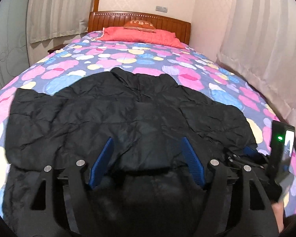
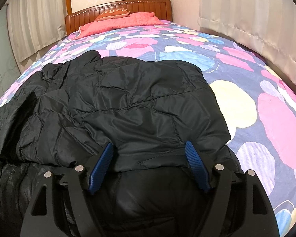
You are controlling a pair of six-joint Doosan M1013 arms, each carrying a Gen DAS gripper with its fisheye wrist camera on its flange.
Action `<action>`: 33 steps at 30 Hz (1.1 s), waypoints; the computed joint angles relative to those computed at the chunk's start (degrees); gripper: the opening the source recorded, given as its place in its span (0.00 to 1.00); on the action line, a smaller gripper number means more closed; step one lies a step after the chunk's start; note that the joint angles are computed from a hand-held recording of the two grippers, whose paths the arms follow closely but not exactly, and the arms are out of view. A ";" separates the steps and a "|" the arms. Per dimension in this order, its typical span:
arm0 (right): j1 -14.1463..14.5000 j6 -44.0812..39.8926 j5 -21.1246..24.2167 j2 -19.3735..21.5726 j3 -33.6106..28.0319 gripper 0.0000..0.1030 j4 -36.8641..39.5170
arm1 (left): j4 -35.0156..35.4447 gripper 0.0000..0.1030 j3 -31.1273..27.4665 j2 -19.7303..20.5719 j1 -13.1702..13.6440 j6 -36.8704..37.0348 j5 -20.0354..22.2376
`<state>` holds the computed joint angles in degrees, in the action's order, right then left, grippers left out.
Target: Fold large clothes
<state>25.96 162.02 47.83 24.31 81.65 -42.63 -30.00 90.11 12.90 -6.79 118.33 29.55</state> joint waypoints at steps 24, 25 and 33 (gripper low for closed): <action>2.53 -25.04 -6.55 8.65 -17.35 0.39 27.99 | 26.12 0.71 1.14 -0.50 10.13 -24.15 -3.57; 2.46 -26.56 -6.76 8.77 -17.43 0.29 29.58 | 25.89 0.71 1.01 -0.41 10.14 -23.89 -3.27; 3.28 -14.57 -8.85 3.25 -11.04 0.15 13.44 | 23.89 0.71 1.00 -0.52 10.38 -22.02 -3.51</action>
<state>29.24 147.45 38.98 27.56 70.61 -29.20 -6.11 91.11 12.38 3.59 96.31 26.04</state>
